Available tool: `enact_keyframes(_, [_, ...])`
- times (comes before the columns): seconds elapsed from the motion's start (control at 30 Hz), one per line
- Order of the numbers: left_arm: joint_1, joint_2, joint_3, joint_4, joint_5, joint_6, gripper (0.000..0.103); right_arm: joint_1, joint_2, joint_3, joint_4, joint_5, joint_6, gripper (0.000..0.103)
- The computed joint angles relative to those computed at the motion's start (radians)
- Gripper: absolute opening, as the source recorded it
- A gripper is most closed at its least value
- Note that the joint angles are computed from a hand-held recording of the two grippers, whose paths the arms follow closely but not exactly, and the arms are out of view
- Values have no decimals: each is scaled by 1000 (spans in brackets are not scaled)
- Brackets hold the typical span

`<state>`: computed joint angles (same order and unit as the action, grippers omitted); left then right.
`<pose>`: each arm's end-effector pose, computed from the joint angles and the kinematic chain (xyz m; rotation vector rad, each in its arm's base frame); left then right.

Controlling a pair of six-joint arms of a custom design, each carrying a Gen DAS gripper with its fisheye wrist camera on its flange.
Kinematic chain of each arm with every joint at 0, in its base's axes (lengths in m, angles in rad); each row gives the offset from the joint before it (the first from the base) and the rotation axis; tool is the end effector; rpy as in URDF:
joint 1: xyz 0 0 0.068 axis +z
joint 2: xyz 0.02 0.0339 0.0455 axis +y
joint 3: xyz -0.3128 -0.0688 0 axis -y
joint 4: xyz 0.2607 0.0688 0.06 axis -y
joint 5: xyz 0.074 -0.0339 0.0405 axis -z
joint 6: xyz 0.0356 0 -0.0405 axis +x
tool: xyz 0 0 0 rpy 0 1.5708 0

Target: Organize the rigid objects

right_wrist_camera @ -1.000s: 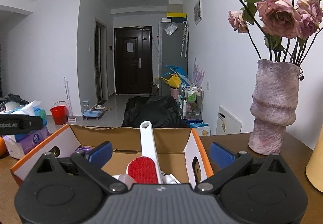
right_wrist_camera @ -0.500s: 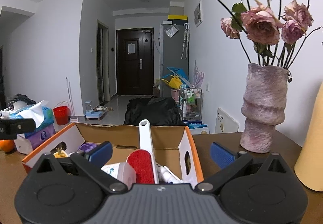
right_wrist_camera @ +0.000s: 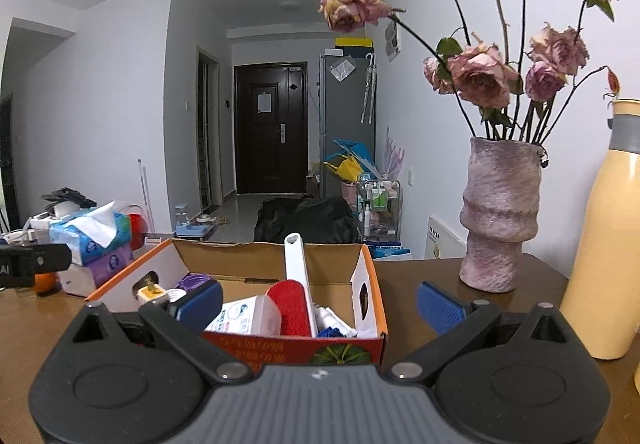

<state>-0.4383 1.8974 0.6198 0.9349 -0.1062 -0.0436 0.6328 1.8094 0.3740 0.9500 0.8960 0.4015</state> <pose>0.3241 -0.1477 0.1408 0.3053 1.8933 -0.2235 0.2371 0.1394 0.1223 0.3102 1.8462 -0.2150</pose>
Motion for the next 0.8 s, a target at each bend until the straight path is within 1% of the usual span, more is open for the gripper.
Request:
enact_keyframes(0.13, [-10,-58,-79,28,-5,6,103,77,-49,-28,-66,64,58,103])
enact_keyframes(0.23, [-17,-110,-141,42,-7,8,103,138,-91,-37,-149,112,115,103])
enact_keyframes(0.33, [-28,-167,-202,45,-12,13,103,220,-141,-34,-274,183,200,103])
enact_keyframes(0.43, [-50,-245,-276,45,-26,20,103,315,-194,-20,-441,259,324,103])
enact_keyframes(0.5, [-61,-307,-324,32,-32,19,103,386,-225,1,-596,311,434,103])
enact_keyframes(0.53, [-66,-336,-349,30,-32,15,103,424,-232,20,-697,338,511,103])
enact_keyframes(0.63, [-96,-435,-431,17,-56,9,103,538,-227,100,-1068,397,814,103])
enact_keyframes(0.73, [-127,-544,-499,-27,-83,-1,103,661,-150,208,-1530,412,1247,103])
enact_keyframes(0.8, [-154,-627,-536,-82,-108,-12,103,741,-73,276,-1798,394,1528,103])
